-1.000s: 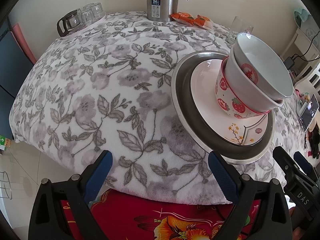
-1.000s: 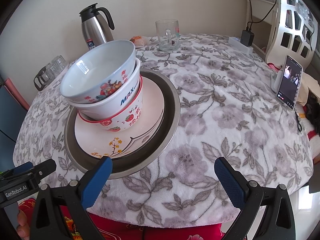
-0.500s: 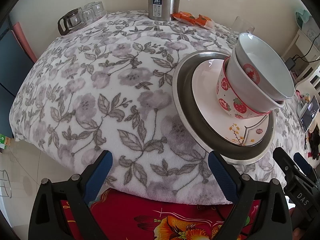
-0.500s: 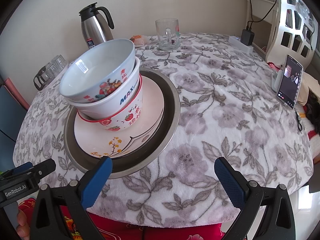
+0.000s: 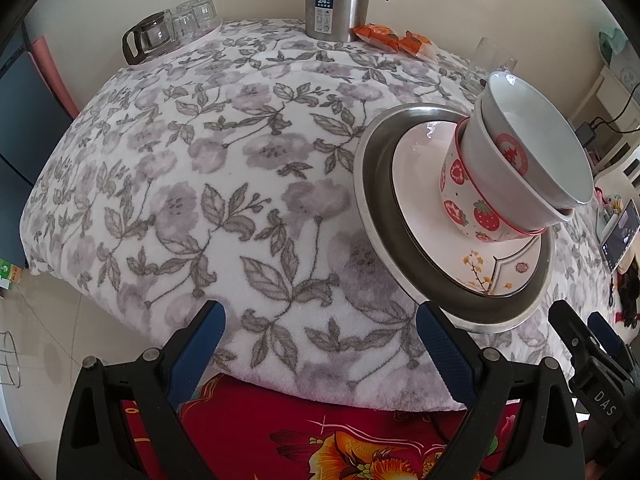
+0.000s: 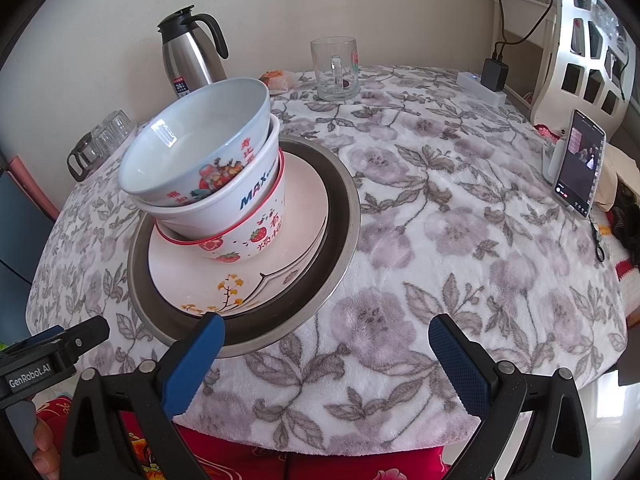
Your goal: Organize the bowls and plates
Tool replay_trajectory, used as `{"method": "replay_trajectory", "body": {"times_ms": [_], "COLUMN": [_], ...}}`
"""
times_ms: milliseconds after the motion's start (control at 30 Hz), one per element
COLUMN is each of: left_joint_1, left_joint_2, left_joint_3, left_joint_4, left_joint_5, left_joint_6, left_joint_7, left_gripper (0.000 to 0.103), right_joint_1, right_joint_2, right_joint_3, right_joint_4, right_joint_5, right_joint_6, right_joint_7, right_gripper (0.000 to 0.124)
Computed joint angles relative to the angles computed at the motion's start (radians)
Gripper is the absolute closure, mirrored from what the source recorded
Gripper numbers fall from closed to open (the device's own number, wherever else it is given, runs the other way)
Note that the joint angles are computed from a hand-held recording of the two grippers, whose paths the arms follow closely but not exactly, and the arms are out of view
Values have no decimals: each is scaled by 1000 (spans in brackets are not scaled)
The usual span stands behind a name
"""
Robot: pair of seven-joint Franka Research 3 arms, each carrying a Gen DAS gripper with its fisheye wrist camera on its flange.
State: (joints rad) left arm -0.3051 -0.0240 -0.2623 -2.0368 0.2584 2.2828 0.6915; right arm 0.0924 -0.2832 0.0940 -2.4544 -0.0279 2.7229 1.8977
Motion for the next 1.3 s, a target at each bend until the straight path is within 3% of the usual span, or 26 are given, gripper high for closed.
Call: {"method": "replay_trajectory", "body": {"times_ms": [1300], "left_joint_1": [1], "left_joint_2": [-3], "left_joint_3": [1], "left_joint_4": [-1], "left_joint_5": [9], "left_joint_6": [-6], "left_joint_7": [-21], "left_gripper": [7], "right_joint_1": [3], "right_joint_2": [4], "right_joint_3": [-3], "right_joint_4": [2], "right_joint_5": [2], "right_joint_6": [0], "right_joint_7": [-2], "right_gripper": [21]}}
